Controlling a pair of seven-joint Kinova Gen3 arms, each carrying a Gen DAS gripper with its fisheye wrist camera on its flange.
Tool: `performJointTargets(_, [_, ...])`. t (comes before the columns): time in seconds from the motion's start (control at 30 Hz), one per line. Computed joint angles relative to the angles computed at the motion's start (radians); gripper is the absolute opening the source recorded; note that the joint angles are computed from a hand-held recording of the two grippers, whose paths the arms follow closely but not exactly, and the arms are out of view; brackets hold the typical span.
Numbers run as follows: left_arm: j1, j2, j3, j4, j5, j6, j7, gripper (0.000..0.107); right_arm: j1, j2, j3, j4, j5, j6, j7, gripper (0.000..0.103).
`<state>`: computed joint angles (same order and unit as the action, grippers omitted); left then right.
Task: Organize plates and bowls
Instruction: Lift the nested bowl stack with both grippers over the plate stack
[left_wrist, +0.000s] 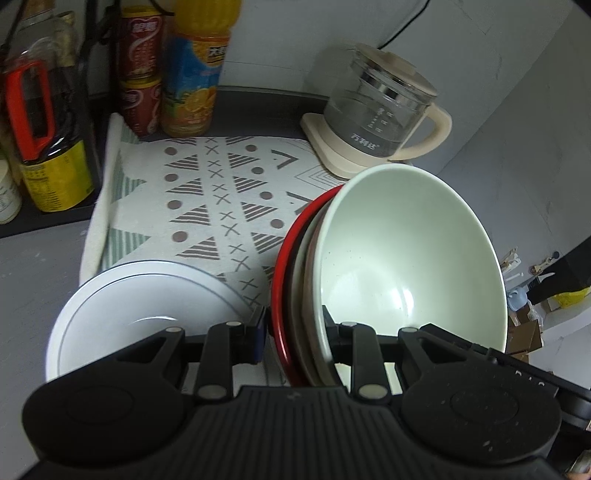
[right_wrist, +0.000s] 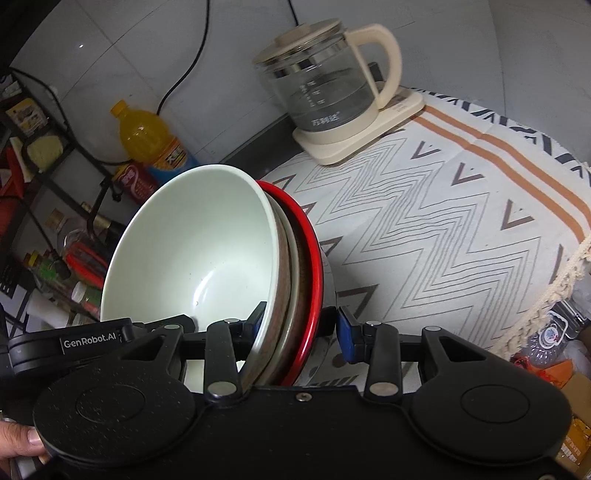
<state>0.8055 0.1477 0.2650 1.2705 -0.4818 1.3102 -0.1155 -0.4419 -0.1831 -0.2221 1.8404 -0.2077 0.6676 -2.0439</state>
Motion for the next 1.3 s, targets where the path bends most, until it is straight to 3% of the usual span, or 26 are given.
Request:
performJointTargets(0.77, [-0.066, -0.136, 0.088, 0.151, 0.004, 0.105, 0.181, 0.025, -0.114, 0.102, -0.060, -0.030, 0.003, -0.028, -0.004, 0.037])
performJointTargets(1.3, [-0.151, -0.205, 0.137, 0.247, 0.082, 0.124, 0.251, 0.025, -0.172, 0.186, -0.068, -0.076, -0.004, 0.003, 0.013, 0.037])
